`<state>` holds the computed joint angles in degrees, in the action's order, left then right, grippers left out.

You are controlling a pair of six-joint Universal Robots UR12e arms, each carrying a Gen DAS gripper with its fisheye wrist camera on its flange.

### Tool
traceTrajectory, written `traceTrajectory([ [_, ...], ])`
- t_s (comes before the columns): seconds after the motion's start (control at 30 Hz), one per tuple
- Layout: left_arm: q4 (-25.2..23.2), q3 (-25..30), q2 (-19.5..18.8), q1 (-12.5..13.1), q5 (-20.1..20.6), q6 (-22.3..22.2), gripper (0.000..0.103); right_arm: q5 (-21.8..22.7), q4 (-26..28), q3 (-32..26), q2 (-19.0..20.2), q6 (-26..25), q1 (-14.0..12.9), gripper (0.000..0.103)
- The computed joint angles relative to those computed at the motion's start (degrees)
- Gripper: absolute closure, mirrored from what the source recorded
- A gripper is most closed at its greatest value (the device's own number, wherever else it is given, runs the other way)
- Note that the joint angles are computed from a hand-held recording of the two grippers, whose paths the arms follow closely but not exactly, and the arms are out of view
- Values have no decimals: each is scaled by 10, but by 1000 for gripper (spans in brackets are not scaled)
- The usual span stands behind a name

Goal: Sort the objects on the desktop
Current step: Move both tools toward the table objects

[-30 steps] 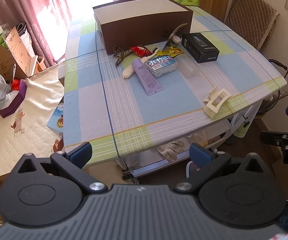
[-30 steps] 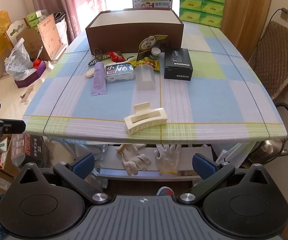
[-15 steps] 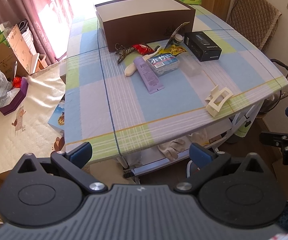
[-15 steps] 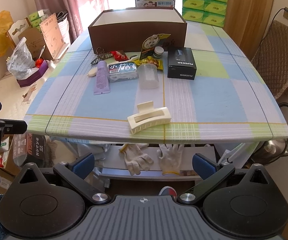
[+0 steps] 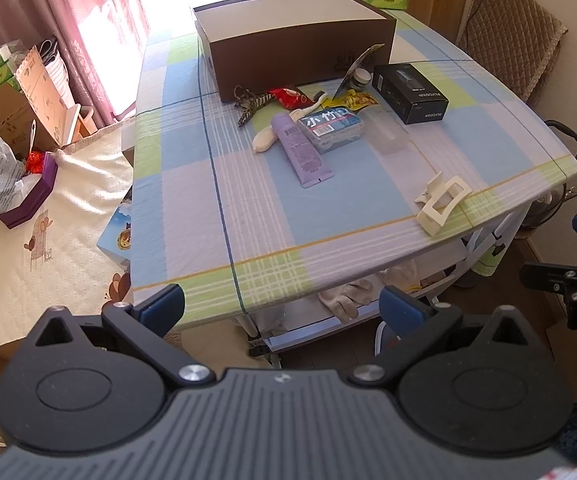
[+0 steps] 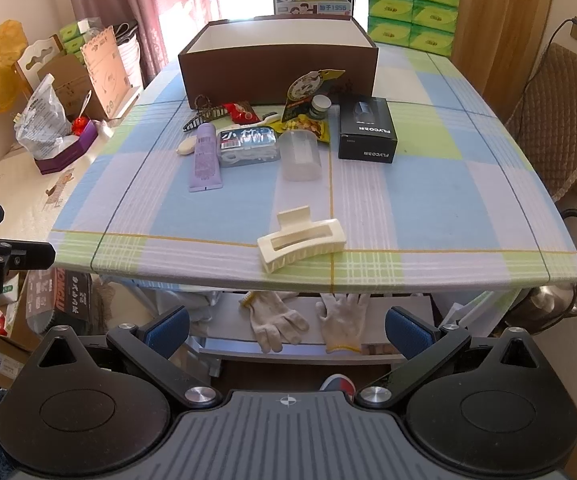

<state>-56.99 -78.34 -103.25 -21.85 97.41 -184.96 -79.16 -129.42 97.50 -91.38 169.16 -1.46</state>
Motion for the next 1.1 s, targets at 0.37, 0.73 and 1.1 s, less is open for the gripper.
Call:
traceTrajectory([
  [0.37, -2, 9, -8, -2, 5, -1, 1, 6, 2, -9, 9, -5, -2, 2],
  [0.73, -2, 24, -20, -3, 2, -3, 1, 40, 12, -15, 17, -23, -11, 2],
  [1.1, -6, 34, -32, 0, -7, -12, 1, 84, 6, -19, 29, -37, -22, 2],
])
